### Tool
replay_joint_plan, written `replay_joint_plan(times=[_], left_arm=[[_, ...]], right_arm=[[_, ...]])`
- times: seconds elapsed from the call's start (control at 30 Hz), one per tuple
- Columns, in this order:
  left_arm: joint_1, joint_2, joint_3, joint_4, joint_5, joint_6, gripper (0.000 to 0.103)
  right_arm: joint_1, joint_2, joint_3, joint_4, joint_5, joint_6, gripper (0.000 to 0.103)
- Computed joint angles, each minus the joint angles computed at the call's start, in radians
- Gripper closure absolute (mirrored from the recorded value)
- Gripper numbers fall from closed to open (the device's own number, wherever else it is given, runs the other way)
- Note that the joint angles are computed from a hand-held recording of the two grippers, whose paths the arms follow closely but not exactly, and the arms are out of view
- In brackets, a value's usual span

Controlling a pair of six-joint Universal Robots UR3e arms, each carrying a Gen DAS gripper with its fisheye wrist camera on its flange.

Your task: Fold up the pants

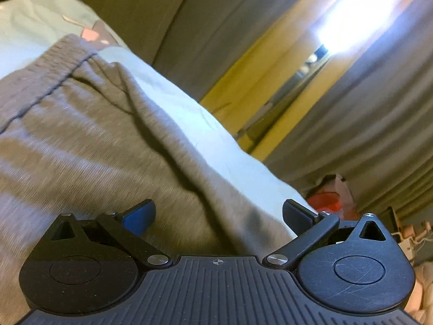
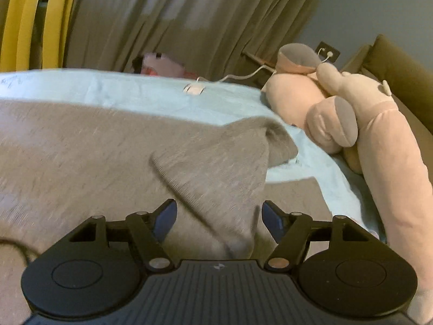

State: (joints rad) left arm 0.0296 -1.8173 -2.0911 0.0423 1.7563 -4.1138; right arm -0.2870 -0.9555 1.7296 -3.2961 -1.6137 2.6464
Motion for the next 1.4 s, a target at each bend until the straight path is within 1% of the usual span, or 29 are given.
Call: replay_joint_plan(times=[0.03,0.07,0.13,0.17,0.2,0.27,0.33,0.37,0.4,0.47,0.5,0.57,0.63,0.67,0.73,0.8,0.83,0.9,0.97,1.03,1.07,1.13,1.17,1.2,1.23,1.27,1.3,1.37,1.4], left_arm=[[0.023,-0.008,0.008,0.005,-0.024,-0.003,0.001],[0.042,-0.016,0.028,-0.006,-0.034,-0.012,0.005],[0.078,-0.033,0.081,-0.066,-0.064,0.015,0.021],[0.105,-0.047,0.125,-0.136,-0.096,0.041,0.037],[0.126,-0.057,0.159,-0.195,-0.128,0.050,0.042],[0.170,-0.085,0.193,-0.237,-0.194,0.070,0.042],[0.184,-0.091,0.202,-0.252,-0.207,0.080,0.054],[0.188,-0.088,0.208,-0.272,-0.205,0.088,0.074],[0.186,-0.080,0.206,-0.290,-0.199,0.090,0.090],[0.212,-0.030,0.124,-0.231,-0.249,0.076,0.092],[0.223,0.007,0.073,-0.193,-0.268,0.059,0.094],[0.245,0.121,-0.037,-0.121,-0.299,0.049,0.094],[0.242,0.250,-0.130,-0.068,-0.302,0.058,0.094],[0.221,0.330,-0.172,-0.057,-0.286,0.079,0.094],[0.159,0.503,-0.240,-0.099,-0.239,0.124,0.094],[0.042,0.702,-0.325,-0.156,-0.148,0.106,0.094],[-0.033,0.760,-0.357,-0.164,-0.086,0.070,0.094],[-0.217,0.862,-0.423,-0.221,0.062,-0.075,0.094],[-0.396,0.905,-0.509,-0.247,0.193,-0.326,0.094],[-0.465,0.927,-0.558,-0.330,0.203,-0.482,0.094],[-0.470,0.936,-0.571,-0.364,0.182,-0.519,0.093],[-0.468,0.960,-0.566,-0.459,0.152,-0.567,0.085],[-0.505,0.938,-0.552,-0.468,0.200,-0.602,0.077],[-0.536,0.921,-0.540,-0.467,0.250,-0.626,0.062],[-0.526,0.936,-0.541,-0.466,0.251,-0.614,0.054],[-0.495,0.981,-0.545,-0.496,0.230,-0.601,0.045],[-0.476,1.012,-0.534,-0.541,0.221,-0.601,0.044],[-0.470,1.037,-0.530,-0.576,0.233,-0.579,0.044],[-0.518,1.097,-0.523,-0.680,0.282,-0.652,0.044]], right_arm=[[-0.001,0.011,-0.019,-0.006,-0.008,0.016,0.060],[-0.010,0.015,-0.041,0.019,-0.005,0.041,0.077],[-0.031,-0.001,-0.073,0.133,0.026,0.102,0.085],[-0.034,-0.003,-0.069,0.136,0.029,0.110,0.089],[-0.036,-0.002,-0.073,0.132,0.032,0.109,0.089],[-0.042,-0.001,-0.094,0.153,0.038,0.137,0.086],[-0.043,0.016,-0.117,0.168,0.043,0.166,0.078],[-0.032,0.028,-0.117,0.150,0.022,0.156,0.077],[-0.022,0.044,-0.115,0.122,0.004,0.133,0.077],[-0.021,0.040,-0.110,0.128,0.017,0.108,0.096],[-0.028,0.021,-0.116,0.168,0.032,0.122,0.096],[-0.059,-0.037,-0.116,0.223,0.085,0.176,0.098],[-0.114,-0.121,-0.083,0.229,0.161,0.236,0.098],[-0.150,-0.166,-0.068,0.241,0.203,0.262,0.098],[-0.256,-0.274,-0.036,0.319,0.340,0.316,0.098],[-0.369,-0.387,0.044,0.342,0.448,0.336,0.098],[-0.430,-0.443,0.093,0.347,0.500,0.330,0.098],[-0.554,-0.532,0.188,0.370,0.596,0.308,0.098],[-0.681,-0.585,0.291,0.392,0.671,0.246,0.098],[-0.728,-0.571,0.340,0.406,0.645,0.188,0.098],[-0.741,-0.549,0.351,0.422,0.633,0.169,0.098],[-0.749,-0.508,0.366,0.452,0.595,0.157,0.097],[-0.743,-0.495,0.376,0.444,0.572,0.167,0.094],[-0.742,-0.489,0.385,0.448,0.564,0.173,0.093],[-0.749,-0.489,0.384,0.485,0.584,0.170,0.087],[-0.758,-0.496,0.382,0.527,0.609,0.159,0.076],[-0.759,-0.498,0.384,0.539,0.627,0.155,0.073],[-0.762,-0.495,0.389,0.523,0.656,0.157,0.072],[-0.769,-0.490,0.384,0.533,0.666,0.152,0.072]])
